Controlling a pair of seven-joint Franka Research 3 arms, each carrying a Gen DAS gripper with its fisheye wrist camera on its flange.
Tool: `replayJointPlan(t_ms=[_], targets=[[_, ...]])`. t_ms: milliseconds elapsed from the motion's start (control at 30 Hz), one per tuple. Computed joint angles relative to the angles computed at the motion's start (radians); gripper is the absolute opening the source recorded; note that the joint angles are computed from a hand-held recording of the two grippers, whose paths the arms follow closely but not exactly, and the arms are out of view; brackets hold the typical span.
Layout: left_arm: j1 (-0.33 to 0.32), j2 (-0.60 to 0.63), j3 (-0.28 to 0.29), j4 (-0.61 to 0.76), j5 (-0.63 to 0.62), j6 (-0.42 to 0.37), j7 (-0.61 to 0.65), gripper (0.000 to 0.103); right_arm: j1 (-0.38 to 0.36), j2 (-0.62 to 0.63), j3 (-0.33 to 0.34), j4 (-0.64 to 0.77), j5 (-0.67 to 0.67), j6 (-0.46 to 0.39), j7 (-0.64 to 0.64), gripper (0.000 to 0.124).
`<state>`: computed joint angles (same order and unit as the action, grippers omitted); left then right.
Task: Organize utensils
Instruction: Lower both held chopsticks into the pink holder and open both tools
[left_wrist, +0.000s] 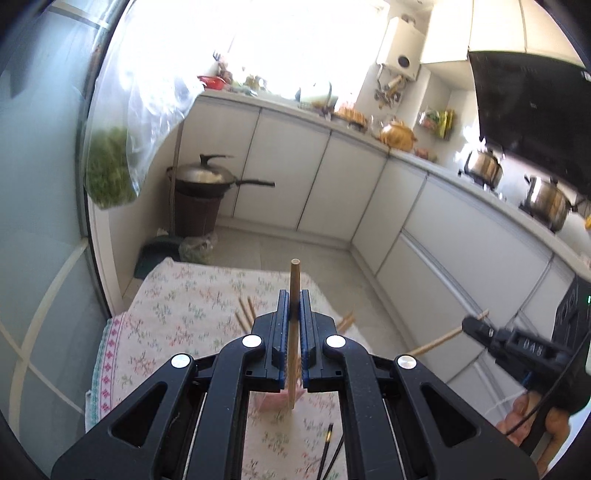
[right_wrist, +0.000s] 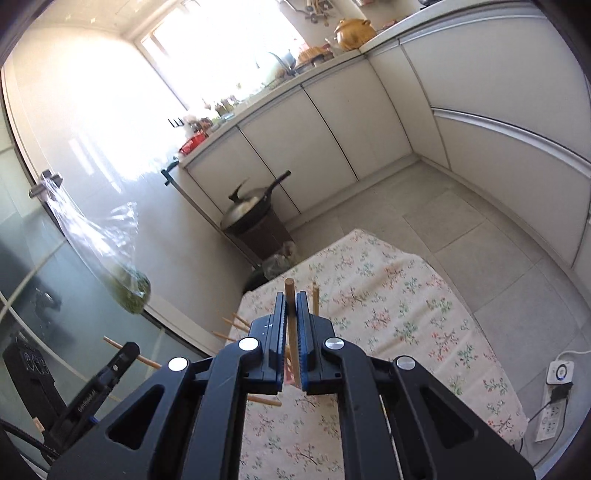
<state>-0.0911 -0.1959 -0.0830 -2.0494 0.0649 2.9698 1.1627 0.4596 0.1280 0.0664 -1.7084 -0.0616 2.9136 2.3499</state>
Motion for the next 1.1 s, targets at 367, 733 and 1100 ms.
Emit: replayJointPlan(t_ms=[367,733,1100], targets=[[0.045,0.197,-0.034,0.155,0.012,-0.049,-0.049,0.007,-0.005,0.075,-0.01,0.093,0.07,-0.035,-0.048,0.006],[0.087,0.144,-0.029,0.083,0.22,-0.006,-0.299,0.018,0.021,0.14,-0.033,0.176,0.072,-0.071,-0.037,0.006],[0.065,0.149,-0.019,0.099,0.04,-0.026,-0.155,0.023,0.036,0.296,-0.036,0.388,0.102,-0.192,-0.035,0.006]])
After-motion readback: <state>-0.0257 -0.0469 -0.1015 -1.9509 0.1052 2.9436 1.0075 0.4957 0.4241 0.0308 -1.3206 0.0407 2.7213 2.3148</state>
